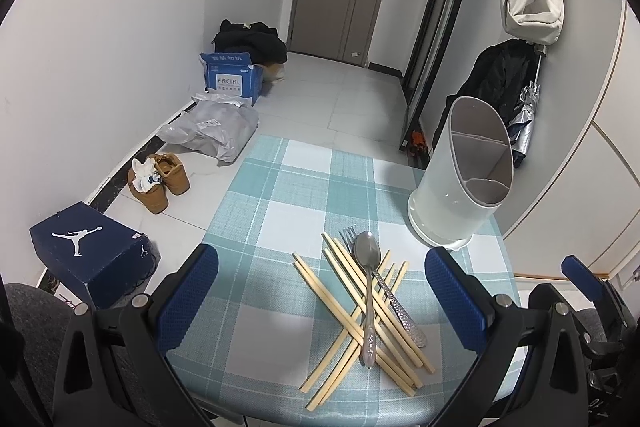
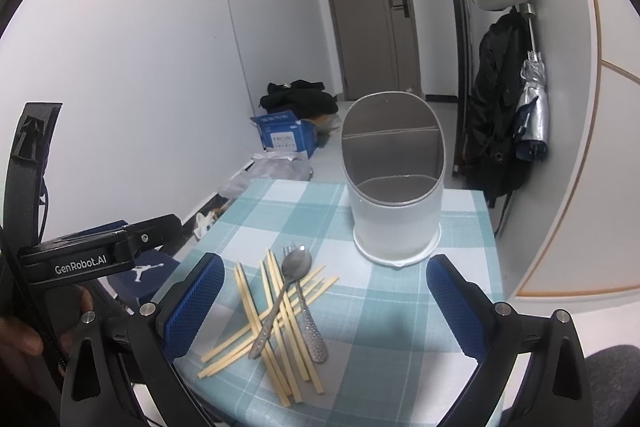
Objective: Organize utensils
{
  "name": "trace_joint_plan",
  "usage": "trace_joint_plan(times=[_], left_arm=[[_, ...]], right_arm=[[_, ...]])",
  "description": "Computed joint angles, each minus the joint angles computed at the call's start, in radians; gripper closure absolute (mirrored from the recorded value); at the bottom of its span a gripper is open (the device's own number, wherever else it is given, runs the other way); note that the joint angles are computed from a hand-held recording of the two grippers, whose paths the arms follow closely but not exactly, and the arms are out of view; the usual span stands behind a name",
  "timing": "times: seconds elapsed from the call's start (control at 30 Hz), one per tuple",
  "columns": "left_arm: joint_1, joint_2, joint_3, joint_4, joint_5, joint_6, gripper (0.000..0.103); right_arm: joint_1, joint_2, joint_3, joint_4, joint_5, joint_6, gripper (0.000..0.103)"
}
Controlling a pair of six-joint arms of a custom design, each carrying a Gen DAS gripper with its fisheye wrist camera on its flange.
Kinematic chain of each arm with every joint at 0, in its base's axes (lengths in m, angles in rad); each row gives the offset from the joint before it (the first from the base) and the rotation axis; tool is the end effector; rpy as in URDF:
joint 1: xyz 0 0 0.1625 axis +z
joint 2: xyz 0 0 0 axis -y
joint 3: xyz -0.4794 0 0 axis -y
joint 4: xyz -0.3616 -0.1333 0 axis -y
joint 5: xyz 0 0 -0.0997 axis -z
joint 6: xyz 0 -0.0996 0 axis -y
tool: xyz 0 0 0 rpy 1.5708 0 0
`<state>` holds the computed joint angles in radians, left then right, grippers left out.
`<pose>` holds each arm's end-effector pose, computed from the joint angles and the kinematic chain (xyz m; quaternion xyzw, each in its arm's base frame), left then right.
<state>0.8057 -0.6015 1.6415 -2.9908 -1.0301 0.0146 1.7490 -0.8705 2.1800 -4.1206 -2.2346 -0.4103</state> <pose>-0.3535 -0.6346 0.0796 0.3130 0.8945 -0.2655 0.1773 0.1610 -0.4881 0.2486 0.0419 -0.7912 0.5150 0.3270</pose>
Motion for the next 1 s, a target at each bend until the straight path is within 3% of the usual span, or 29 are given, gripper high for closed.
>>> trace_joint_plan(times=[0.4,0.57,0.8,0.93,1.0], left_arm=[[0.017,-0.003,-0.024,0.065,-0.02,-0.043,0.002],[0.03,0.0,-0.049,0.103,-0.023,-0.077,0.002],[0.059,0.016,-0.099,0.133,0.001,-0.121,0.002],[0.086,0.026,-0.15,0.199,0.008,-0.173,0.002],[0.096,0.03,-0.171,0.227,0.006,-0.196,0.002]], right_arm=[[-0.015,-0.009,-0.005,0.03,0.028,0.002,0.001],[-0.026,-0.009,-0.032,0.101,0.052,0.01,0.001],[-0.05,0.002,-0.118,0.273,0.066,0.042,0.001],[-0.074,0.006,-0.196,0.464,0.084,0.114,0.003],[-0.08,0.028,-0.257,0.565,0.044,0.137,0.005]])
